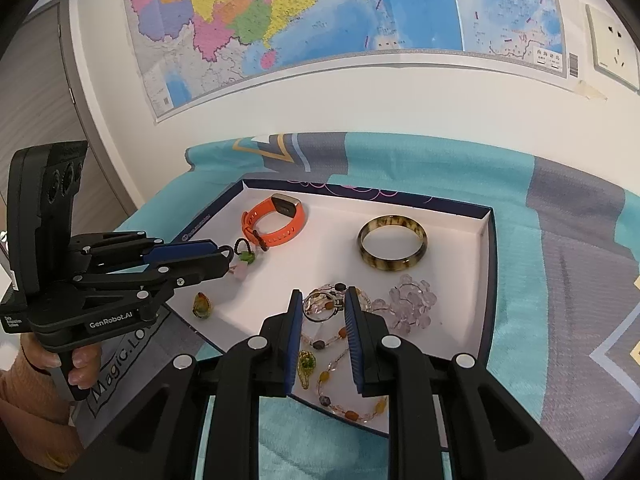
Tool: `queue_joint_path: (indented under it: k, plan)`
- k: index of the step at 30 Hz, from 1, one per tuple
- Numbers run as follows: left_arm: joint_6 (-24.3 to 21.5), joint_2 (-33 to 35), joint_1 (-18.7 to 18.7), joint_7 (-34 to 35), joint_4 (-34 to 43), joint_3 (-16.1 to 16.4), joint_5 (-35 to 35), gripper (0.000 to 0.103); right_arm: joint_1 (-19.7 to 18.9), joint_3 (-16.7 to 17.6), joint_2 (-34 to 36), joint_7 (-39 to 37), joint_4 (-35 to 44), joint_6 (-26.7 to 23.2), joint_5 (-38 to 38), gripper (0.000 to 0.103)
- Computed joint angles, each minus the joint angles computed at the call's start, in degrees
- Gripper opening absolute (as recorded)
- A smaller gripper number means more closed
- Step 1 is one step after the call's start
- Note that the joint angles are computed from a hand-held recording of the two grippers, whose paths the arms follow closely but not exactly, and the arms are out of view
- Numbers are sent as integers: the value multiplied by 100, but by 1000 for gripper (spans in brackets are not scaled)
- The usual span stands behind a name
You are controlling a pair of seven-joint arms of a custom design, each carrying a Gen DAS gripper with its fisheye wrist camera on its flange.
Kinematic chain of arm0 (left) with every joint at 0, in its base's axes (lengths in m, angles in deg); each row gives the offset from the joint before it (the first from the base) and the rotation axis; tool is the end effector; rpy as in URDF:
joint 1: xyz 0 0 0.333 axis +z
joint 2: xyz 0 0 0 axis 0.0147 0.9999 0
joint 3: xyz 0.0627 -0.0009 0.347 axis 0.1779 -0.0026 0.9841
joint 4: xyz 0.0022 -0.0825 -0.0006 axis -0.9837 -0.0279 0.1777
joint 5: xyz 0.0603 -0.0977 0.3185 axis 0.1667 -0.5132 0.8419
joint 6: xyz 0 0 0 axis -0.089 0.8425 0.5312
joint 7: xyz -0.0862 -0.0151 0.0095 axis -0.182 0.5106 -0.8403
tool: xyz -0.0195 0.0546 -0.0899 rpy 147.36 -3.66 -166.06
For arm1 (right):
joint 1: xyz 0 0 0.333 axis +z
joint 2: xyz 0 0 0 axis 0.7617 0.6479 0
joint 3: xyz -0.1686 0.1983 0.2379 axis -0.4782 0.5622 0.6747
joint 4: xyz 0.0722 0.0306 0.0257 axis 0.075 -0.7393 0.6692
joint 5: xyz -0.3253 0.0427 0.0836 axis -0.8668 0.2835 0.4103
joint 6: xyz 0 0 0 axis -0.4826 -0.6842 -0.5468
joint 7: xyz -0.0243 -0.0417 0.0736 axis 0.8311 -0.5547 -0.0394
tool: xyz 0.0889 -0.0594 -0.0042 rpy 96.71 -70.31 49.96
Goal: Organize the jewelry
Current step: 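Carry silver ring with right tool into box while left tool carries black ring there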
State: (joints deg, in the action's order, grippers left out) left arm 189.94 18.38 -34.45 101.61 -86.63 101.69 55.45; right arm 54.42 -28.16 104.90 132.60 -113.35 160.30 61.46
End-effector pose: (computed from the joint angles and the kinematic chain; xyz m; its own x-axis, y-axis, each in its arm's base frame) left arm 0.5897 -0.2032 0.3705 -0.1184 -0.9916 0.0521 -0.6965 0.0456 -0.7161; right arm 0.6589 0.3734 0.3488 0.7355 -0.6737 -0.0719 -0.3776 -0.3194 -0.8691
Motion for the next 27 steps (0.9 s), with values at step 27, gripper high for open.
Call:
queue_joint_path:
  k: [27]
  plan:
    - [-232,162,34,-434,179,112,357,23,156,-38,109,-326,327,-305,452,19]
